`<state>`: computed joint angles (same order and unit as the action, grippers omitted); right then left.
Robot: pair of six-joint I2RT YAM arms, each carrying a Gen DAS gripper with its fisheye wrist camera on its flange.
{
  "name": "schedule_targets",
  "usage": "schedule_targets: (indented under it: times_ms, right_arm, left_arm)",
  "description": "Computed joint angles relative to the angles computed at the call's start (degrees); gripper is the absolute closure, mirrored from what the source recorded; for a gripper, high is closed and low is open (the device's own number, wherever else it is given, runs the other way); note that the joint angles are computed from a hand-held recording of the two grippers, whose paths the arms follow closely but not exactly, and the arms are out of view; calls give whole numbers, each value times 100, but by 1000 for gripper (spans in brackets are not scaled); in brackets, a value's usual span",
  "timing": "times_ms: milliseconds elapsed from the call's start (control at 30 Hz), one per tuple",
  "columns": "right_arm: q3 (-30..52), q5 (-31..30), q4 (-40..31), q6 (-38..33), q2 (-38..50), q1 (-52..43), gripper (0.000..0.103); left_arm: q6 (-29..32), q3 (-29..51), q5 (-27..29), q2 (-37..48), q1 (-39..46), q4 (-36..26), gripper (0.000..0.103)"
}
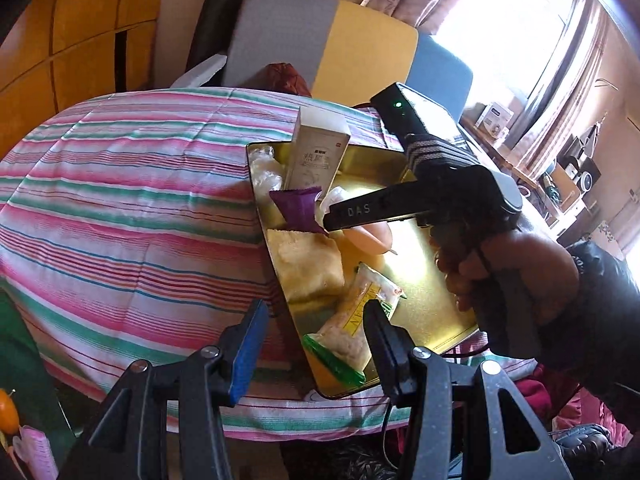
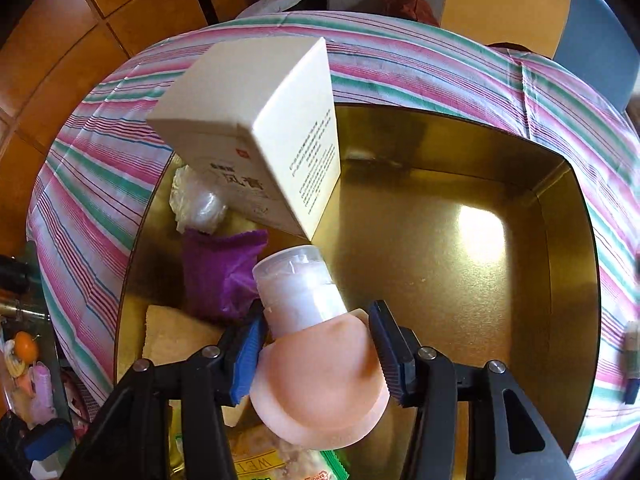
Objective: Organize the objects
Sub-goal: 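Carry the peach sponge bottle into the tray and lower it with the right gripper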
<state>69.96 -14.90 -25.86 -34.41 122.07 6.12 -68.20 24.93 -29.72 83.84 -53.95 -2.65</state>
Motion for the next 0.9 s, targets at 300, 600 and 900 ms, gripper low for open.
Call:
schedule_targets:
  times_ms: [300, 600, 900]
  right_arm:
    - [-180, -116, 119, -88, -123, -34, 43]
    - [-158, -413, -52, 25, -162, -115, 41]
    - [-405, -869, -23, -118, -419, -396, 22]
  left_arm:
    - [-117, -69, 10, 18, 59, 43, 53]
    - [-222, -56, -69, 88, 50, -6, 53]
    - [-527, 330, -444, 194, -131, -751, 53]
